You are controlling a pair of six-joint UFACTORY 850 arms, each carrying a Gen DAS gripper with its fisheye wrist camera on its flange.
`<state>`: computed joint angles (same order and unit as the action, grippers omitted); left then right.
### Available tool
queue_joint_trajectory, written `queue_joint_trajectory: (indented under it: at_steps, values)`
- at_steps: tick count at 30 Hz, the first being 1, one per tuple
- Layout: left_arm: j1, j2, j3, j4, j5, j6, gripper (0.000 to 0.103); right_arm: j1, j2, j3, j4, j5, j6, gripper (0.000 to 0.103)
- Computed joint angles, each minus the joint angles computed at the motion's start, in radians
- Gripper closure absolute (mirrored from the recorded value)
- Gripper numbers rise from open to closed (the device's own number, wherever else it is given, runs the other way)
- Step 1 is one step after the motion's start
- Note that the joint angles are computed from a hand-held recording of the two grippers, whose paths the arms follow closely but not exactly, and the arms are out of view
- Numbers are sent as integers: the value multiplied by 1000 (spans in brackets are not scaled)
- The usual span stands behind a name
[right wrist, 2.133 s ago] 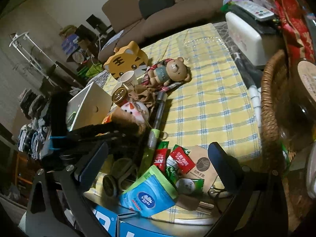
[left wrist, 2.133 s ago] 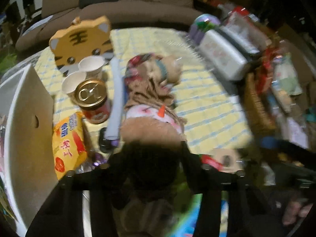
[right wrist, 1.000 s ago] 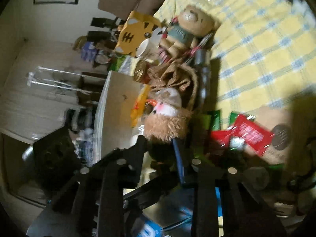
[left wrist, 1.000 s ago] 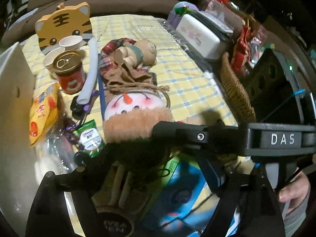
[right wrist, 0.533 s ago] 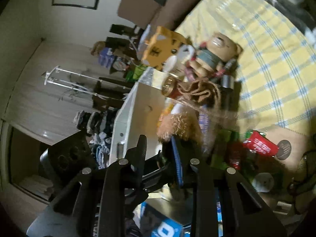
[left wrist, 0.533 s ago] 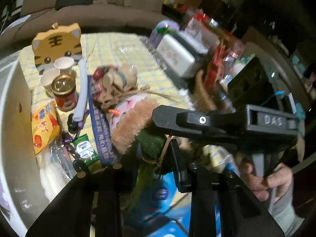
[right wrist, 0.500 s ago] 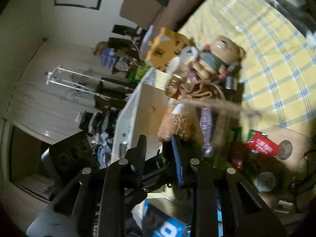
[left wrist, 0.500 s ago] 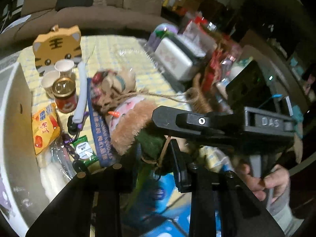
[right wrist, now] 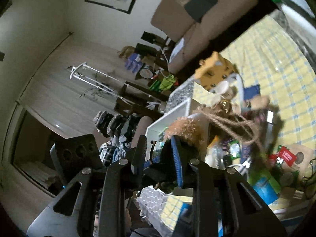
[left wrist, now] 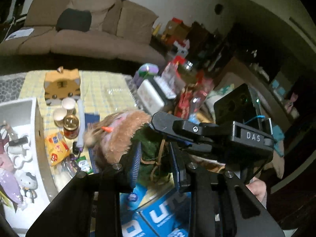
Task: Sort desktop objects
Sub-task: 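Lift the snowman plush and carry it over the white box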
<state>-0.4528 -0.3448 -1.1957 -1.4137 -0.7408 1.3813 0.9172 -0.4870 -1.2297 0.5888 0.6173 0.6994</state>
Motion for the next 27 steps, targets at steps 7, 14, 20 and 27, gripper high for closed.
queue_joint_trajectory:
  at_steps: [7,14,20,27]
  values:
    - [24,97,35,-6,-21,1,76,39,24,-85,179,-49,-230,78]
    - [85,189,71,16,-61,-11,76,71,-11,-241,374,-135,-508,78]
    - [206,228,80,95,-146,-57,73,70,-134,-447,347,-232,-523,78]
    - [310,185,19,156,-125,-63,67,34,-403,-860,526,-390,-751,78]
